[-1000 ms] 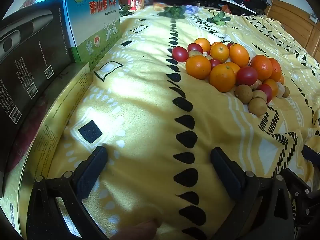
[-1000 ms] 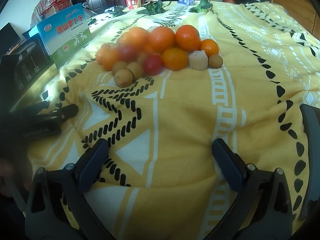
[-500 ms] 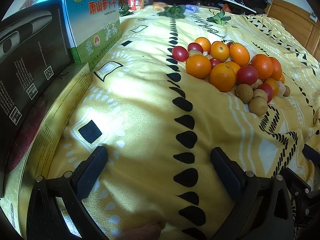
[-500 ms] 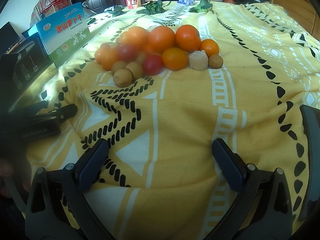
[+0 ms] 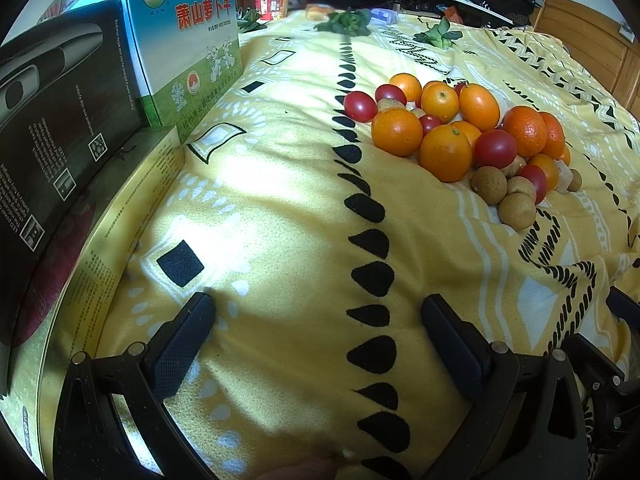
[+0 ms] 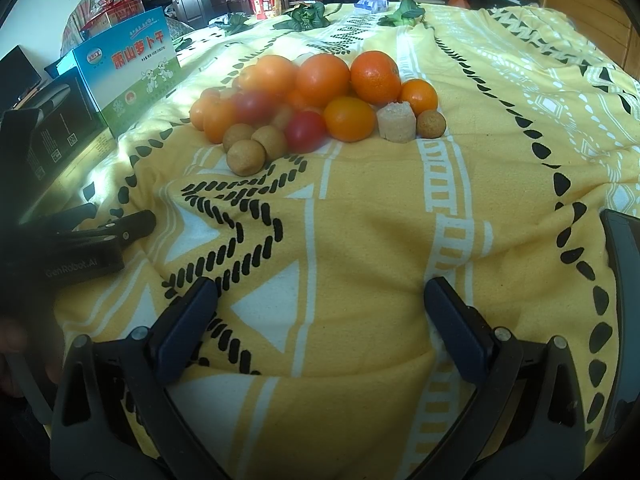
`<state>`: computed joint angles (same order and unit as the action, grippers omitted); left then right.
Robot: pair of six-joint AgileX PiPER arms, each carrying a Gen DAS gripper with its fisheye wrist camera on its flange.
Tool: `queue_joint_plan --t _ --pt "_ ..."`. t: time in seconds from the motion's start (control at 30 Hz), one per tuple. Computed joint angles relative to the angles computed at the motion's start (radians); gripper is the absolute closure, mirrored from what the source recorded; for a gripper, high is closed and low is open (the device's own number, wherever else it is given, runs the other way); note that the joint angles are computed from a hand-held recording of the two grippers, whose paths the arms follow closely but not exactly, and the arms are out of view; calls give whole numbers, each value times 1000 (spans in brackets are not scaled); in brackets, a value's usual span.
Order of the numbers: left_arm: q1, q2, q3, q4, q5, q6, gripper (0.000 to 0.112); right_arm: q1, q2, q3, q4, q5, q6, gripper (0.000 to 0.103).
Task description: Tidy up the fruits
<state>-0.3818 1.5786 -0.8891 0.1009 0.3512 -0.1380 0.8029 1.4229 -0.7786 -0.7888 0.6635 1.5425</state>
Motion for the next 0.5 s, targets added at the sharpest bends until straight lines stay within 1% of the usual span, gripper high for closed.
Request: queue_joint_plan --t 0.5 --pt "-3 -1 0 11 1 -12 9 3 2 -6 -6 2 10 0"
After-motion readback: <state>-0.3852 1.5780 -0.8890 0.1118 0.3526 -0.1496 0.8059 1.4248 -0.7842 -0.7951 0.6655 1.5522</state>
